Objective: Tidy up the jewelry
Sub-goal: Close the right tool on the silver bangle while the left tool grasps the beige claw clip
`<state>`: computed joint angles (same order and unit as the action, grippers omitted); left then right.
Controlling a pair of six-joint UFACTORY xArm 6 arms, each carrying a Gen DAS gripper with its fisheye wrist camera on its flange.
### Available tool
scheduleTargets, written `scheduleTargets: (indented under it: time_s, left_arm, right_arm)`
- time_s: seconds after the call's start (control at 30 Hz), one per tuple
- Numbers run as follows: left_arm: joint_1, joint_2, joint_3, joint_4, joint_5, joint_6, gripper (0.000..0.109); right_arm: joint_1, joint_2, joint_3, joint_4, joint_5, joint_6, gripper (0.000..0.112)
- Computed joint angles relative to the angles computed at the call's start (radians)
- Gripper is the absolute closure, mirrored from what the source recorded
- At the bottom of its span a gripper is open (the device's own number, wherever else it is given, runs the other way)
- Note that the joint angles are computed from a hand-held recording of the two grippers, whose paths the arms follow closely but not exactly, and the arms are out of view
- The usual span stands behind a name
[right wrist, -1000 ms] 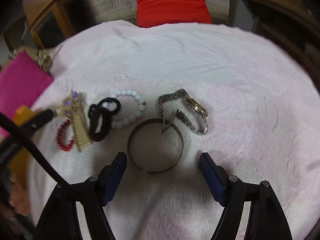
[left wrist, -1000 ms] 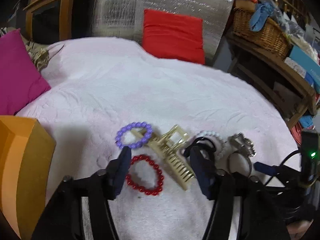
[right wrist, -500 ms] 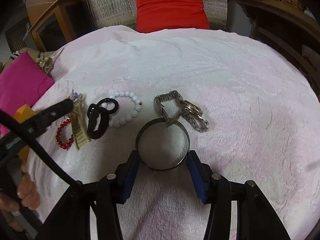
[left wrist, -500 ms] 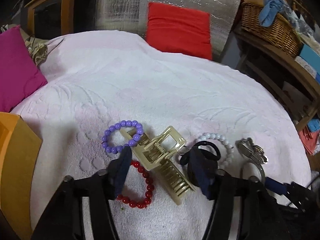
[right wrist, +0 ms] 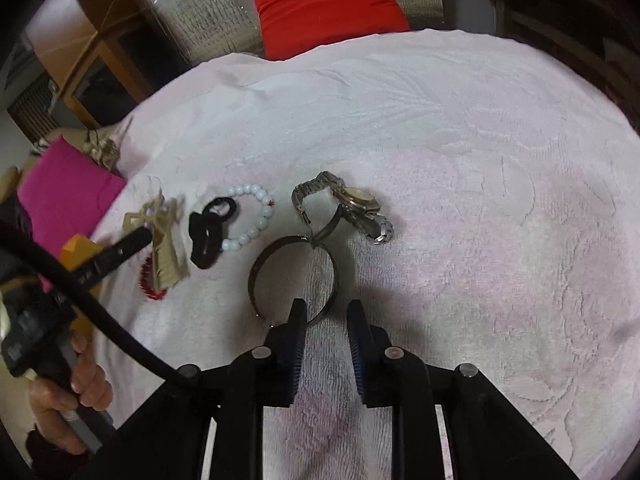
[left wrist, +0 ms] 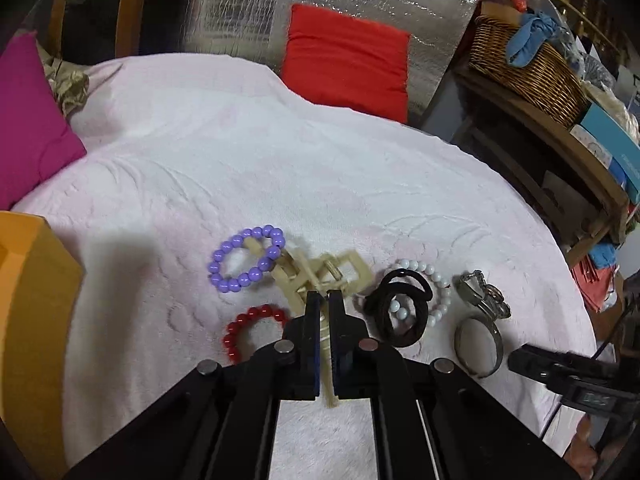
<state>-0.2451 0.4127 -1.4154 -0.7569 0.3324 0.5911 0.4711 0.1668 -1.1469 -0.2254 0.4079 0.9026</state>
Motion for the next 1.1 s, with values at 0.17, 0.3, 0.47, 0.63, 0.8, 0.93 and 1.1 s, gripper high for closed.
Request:
scheduleTargets:
  time_s: [0.17,0.3,0.47,0.63,0.8,0.93,1.1]
  left_arm:
    - [-0.001,-0.012,0.012,0.072,-0.02,-0.034,0.103]
    - [-0.002,-0.016,0.02,0.136,-0.039,-0.091,0.039]
    - [-0.002,-0.02,0.02,0.022,-0.056,0.001,0.037]
    - [-0.012,0.03,-0.013,0.154,-0.072,-0.135,0.038]
    - [-0.02,0.06,-0.036,0.314,-0.074,-0.303,0.073]
    - [-0.025,0.058,-0.027,0.371,-0.088,-0.347,0.085]
    - [-0.017,0.028,-0.02,0.164,-0.04,-0.162,0.086]
  right_arm:
    - [0.018,0.018,-0.037,-0.185,0.003,0.12,0.032]
    - [0.057,0.127,-0.185,-0.19,0.137,0.084,0.032]
    - [0.112,0.259,-0.369,-0.375,0.342,0.17,0.034]
    - [0.116,0.258,-0.366,-0.424,0.336,0.25,0.048]
    - [0.106,0.235,-0.326,-0.423,0.294,0.237,0.048]
    - [0.094,0.215,-0.294,-0.388,0.253,0.222,0.048]
    - [0.079,0.174,-0.236,-0.358,0.195,0.221,0.049]
